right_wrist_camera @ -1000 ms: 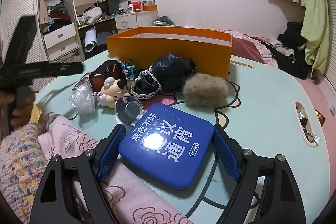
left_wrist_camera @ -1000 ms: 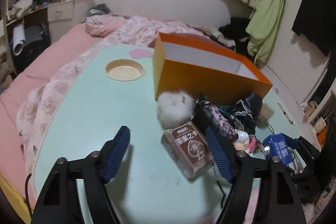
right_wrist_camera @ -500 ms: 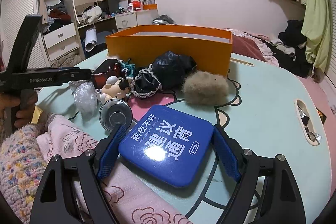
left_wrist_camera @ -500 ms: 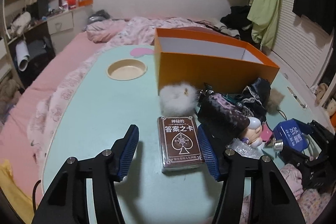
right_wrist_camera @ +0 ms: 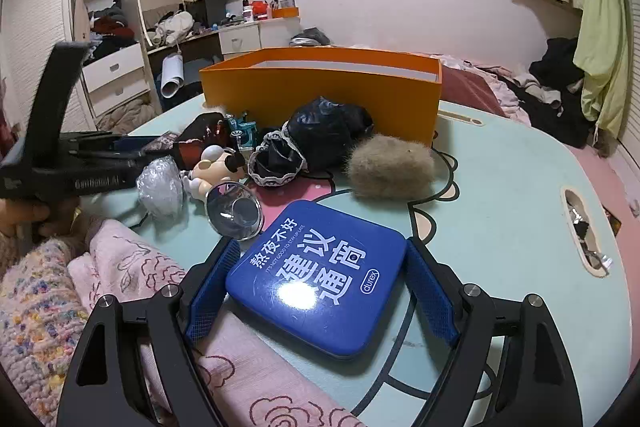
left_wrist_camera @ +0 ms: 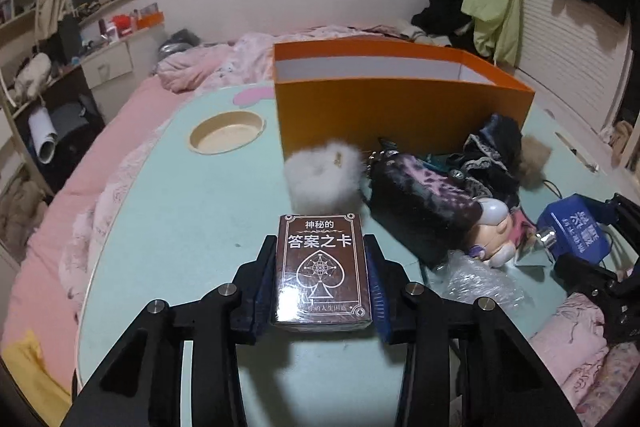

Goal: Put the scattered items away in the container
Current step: 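Lift the blue tin with the right gripper while the left gripper grasps the brown card box, then lower the tin and card box into the orange box and open both grippers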

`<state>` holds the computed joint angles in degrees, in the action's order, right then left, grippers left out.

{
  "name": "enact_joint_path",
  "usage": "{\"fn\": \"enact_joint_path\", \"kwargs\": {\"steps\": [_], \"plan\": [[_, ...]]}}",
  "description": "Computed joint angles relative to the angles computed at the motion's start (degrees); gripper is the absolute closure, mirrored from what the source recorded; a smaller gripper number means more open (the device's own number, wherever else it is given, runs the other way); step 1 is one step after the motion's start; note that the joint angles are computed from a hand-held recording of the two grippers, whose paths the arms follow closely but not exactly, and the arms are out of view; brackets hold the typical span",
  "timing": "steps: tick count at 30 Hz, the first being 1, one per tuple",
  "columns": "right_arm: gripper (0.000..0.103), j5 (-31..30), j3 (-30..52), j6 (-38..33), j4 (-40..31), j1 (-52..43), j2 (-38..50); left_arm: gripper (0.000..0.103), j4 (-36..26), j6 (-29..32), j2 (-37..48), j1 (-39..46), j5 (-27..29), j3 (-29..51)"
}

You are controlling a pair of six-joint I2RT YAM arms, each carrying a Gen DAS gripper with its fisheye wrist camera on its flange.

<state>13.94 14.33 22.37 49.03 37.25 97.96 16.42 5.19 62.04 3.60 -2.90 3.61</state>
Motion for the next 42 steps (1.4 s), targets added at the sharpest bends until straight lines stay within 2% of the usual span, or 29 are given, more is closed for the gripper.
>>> {"fn": "enact_joint_path", "kwargs": {"steps": [4,8,10,13,17,20,23,27,29,30,32,38,40,42], "plan": [[0.020,0.9,0.0,0.5,-2.4,0.1,-2.5,0.064,-2.8,0.9,-4.3,4.2,4.6,-0.3],[0.020,1.0,-0.2,0.3,-6.0,0.0,-8.0,0.064,-11.5,1.6,-13.8,7.9,11.0,1.4],[0.020,0.7,0.9,-0.2,-10.2,-0.6,-12.1,0.064,-14.5,2.0,-15.2,8.8,13.5,3.7],[0.020,-0.6,4.0,-1.8,-16.4,-2.5,-16.6,0.064,-16.0,2.2,-13.6,7.6,14.3,8.4],[0.020,-5.1,11.7,-5.5,-24.6,-8.1,-18.4,0.064,-16.1,0.9,-6.0,5.5,16.1,17.4],[0.020,-13.4,20.2,-5.3,-28.7,-14.5,-14.2,0.064,-14.8,-0.2,4.2,2.6,13.5,25.9],[0.020,-22.1,31.9,-3.0,-34.6,-20.1,-5.4,0.064,-15.1,-1.4,16.6,1.1,11.2,34.8],[0.020,-34.7,46.5,2.3,-41.1,-25.6,8.6,0.064,-14.3,-2.2,25.3,1.2,11.6,39.3],[0.020,-38.0,50.4,4.4,-42.3,-27.3,12.9,0.064,-14.3,-1.9,29.1,1.0,10.6,41.1],[0.020,-38.4,52.5,4.4,-43.5,-27.8,14.9,0.064,-14.2,-1.9,30.7,0.8,10.0,41.7],[0.020,-34.6,55.9,1.8,-46.9,-27.1,16.8,0.064,-14.3,-2.0,34.7,0.7,8.7,43.8],[0.020,-26.4,63.4,-0.9,-55.3,-24.7,20.4,0.060,-11.2,-2.0,36.6,-0.3,6.7,44.1],[0.020,-25.4,62.4,-0.1,-54.6,-24.7,20.0,0.056,-10.6,-2.1,35.9,0.3,8.4,43.2],[0.020,-25.0,59.5,2.2,-50.5,-25.2,18.7,0.048,-9.9,-2.0,34.3,0.9,10.0,41.7]]}}
